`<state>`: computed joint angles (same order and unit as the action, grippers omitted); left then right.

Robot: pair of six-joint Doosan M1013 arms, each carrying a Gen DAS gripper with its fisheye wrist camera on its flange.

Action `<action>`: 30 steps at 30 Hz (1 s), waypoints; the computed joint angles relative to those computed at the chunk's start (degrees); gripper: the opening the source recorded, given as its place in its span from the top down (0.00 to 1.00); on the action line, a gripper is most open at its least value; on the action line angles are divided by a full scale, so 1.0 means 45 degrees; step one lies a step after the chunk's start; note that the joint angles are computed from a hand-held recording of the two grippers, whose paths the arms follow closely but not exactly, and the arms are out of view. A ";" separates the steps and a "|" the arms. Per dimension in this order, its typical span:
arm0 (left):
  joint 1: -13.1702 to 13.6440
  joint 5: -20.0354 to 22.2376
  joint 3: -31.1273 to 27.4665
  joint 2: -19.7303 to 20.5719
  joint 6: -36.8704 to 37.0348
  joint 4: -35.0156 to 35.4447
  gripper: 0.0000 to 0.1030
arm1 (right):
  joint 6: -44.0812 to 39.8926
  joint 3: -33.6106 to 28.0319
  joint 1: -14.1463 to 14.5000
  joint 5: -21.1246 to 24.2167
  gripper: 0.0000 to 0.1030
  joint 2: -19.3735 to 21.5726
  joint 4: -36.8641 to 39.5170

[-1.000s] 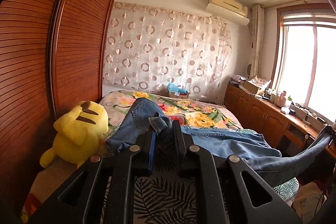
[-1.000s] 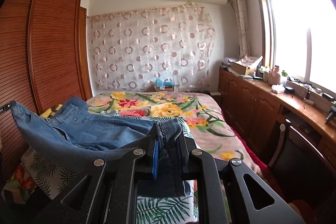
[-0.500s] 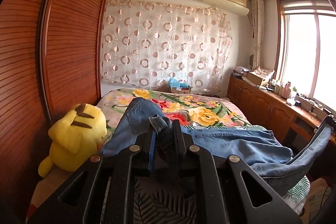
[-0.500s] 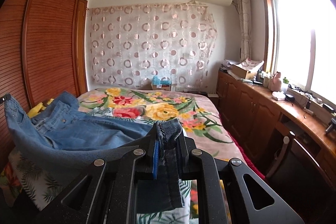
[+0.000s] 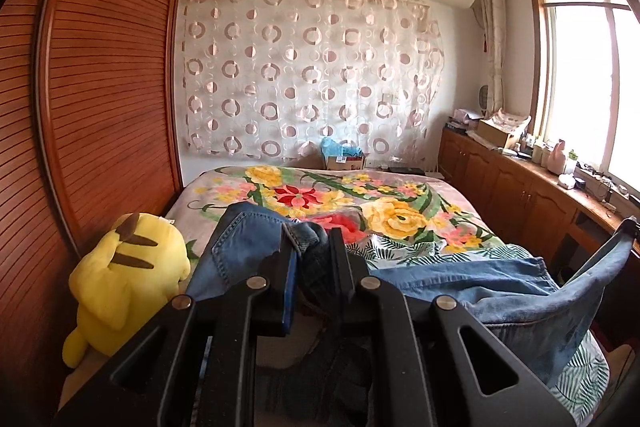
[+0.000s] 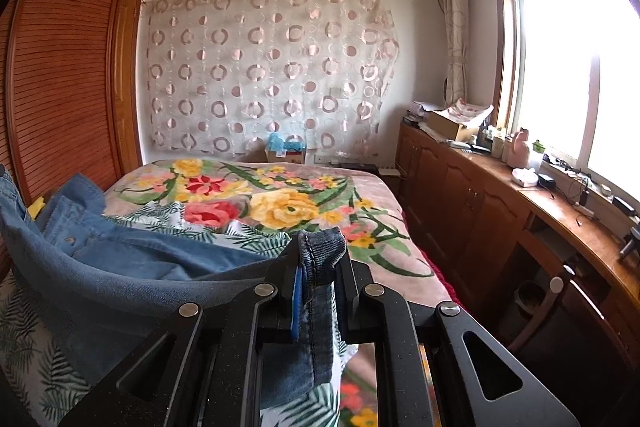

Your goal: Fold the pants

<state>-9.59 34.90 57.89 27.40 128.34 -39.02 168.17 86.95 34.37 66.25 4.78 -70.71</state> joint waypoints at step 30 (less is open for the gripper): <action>-0.0742 0.3336 -0.4897 0.3417 -0.2822 0.4106 0.84 | -0.3096 -0.2202 -0.2178 -0.0783 0.87 0.1410 0.3687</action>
